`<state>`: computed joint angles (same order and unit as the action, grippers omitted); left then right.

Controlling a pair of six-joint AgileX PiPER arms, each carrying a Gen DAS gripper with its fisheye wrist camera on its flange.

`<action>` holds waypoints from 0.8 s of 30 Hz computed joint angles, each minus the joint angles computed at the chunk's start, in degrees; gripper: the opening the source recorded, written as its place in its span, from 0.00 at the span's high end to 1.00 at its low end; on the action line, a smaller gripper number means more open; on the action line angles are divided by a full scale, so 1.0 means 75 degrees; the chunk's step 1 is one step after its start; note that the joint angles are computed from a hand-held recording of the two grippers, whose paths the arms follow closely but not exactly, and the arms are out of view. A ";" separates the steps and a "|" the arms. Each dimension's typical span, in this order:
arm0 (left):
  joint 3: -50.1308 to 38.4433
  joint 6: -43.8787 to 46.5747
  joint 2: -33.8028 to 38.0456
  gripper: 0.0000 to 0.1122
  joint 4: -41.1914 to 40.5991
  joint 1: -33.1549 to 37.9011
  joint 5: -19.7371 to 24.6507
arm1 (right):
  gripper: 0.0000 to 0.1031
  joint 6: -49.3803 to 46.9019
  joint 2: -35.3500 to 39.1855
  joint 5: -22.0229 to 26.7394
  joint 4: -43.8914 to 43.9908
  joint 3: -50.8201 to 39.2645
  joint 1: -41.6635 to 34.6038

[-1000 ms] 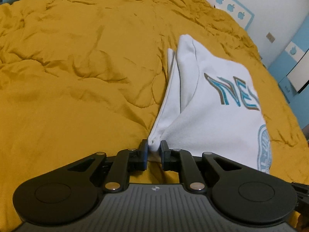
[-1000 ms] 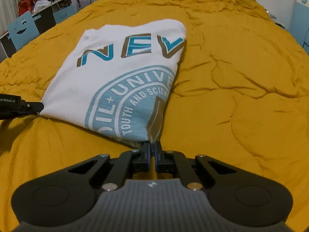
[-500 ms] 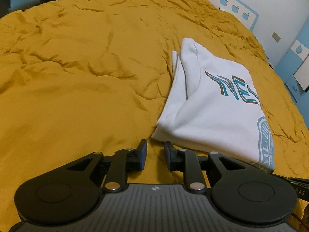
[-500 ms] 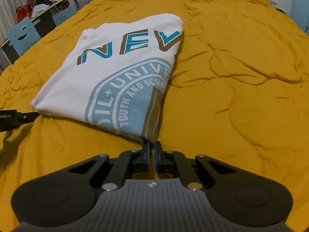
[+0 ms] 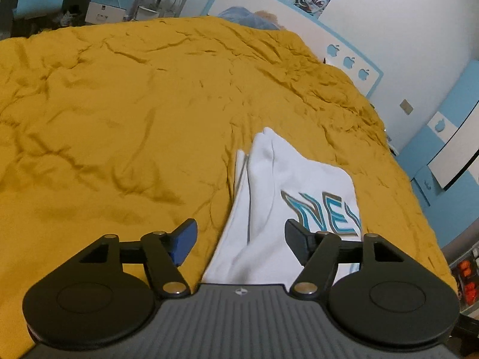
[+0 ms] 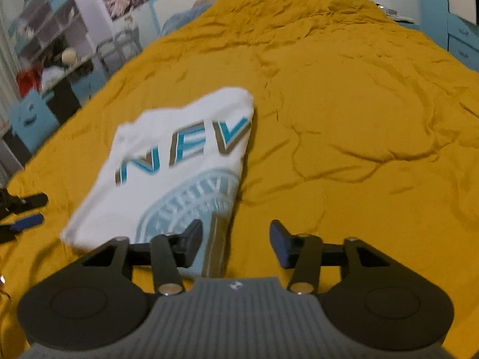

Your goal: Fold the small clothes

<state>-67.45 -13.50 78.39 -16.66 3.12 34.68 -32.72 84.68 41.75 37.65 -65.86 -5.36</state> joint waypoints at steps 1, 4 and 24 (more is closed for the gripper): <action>-0.0099 0.0355 0.0177 0.29 -0.0295 0.0058 -0.0071 | 0.47 -0.0044 0.0120 0.0039 0.0151 -0.0111 -0.0034; -0.0319 0.2031 0.0753 0.26 -0.1997 0.0477 -0.0125 | 0.44 -0.0138 0.0588 0.0167 0.0505 -0.0531 -0.0096; -0.2881 0.5456 0.4713 0.31 -0.6359 0.1181 0.0708 | 0.41 0.1317 0.5002 0.0689 0.1916 -0.4758 -0.0012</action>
<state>-89.06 27.42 113.74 -64.35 11.98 39.99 -22.84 122.20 46.92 52.02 -101.55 -5.44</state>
